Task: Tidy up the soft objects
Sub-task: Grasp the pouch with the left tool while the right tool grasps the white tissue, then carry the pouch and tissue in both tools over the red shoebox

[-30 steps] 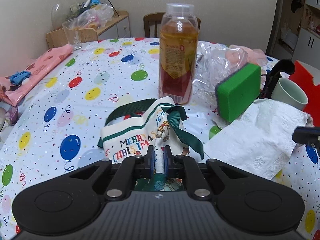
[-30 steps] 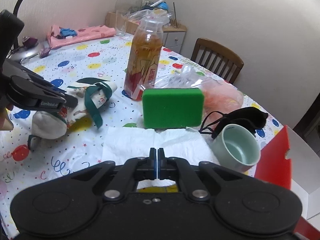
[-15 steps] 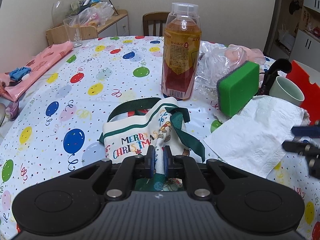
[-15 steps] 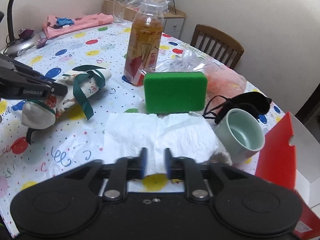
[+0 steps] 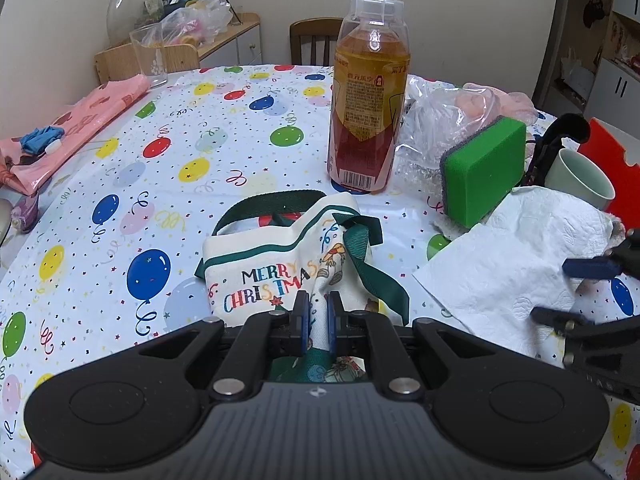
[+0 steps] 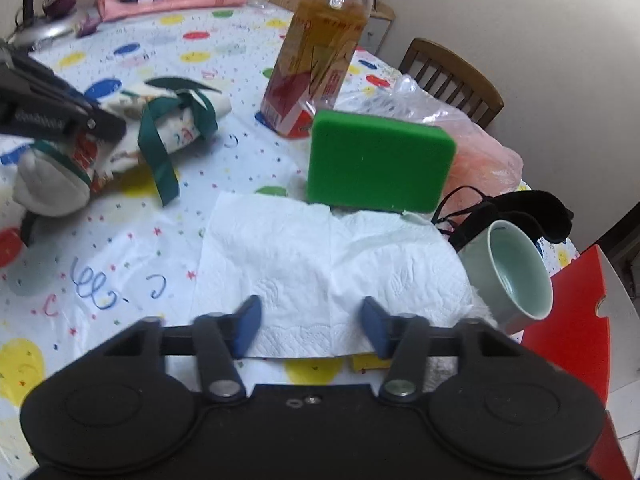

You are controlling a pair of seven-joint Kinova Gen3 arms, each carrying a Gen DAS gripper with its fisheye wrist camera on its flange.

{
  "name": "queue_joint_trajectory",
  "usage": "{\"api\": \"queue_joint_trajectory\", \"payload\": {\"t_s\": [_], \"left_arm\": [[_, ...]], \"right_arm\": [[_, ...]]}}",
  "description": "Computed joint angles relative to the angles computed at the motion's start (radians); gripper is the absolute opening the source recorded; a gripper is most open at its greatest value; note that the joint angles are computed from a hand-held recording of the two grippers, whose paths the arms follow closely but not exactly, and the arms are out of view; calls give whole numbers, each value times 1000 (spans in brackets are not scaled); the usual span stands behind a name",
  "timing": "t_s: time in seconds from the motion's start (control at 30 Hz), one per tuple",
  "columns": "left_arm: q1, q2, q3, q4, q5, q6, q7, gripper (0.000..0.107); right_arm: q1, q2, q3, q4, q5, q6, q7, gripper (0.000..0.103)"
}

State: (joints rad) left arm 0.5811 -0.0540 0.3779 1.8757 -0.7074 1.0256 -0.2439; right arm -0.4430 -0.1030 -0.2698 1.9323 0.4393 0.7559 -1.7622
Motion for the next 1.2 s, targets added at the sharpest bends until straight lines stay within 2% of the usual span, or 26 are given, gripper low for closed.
{"api": "queue_joint_trajectory", "payload": {"t_s": [0.03, 0.1, 0.2, 0.23, 0.5, 0.67, 1.0, 1.2], "left_arm": [[0, 0, 0, 0, 1, 0, -1, 9], [0, 0, -1, 1, 0, -1, 0, 9], [-1, -2, -1, 4, -1, -3, 3, 9], [-1, -3, 0, 6, -2, -4, 4, 9], [-12, -27, 9, 19, -4, -5, 10, 9], [-23, -61, 27, 25, 2, -8, 3, 9], [-81, -145, 104, 10, 29, -50, -76, 9], [-107, -164, 147, -39, 52, -79, -161, 9]], "right_arm": [[1, 4, -7, 0, 17, 7, -20, 34], [1, 3, -4, 1, 22, 8, -32, 17], [9, -9, 14, 5, -1, -12, -17, 2], [14, -16, 14, 10, 2, -23, -24, 1], [60, -140, 50, 29, -177, -100, 52, 0], [101, -214, 58, 18, -264, -104, 87, 0], [249, -342, -34, 29, -246, -119, 21, 0], [320, -411, -58, 28, -223, -107, 0, 0]]}}
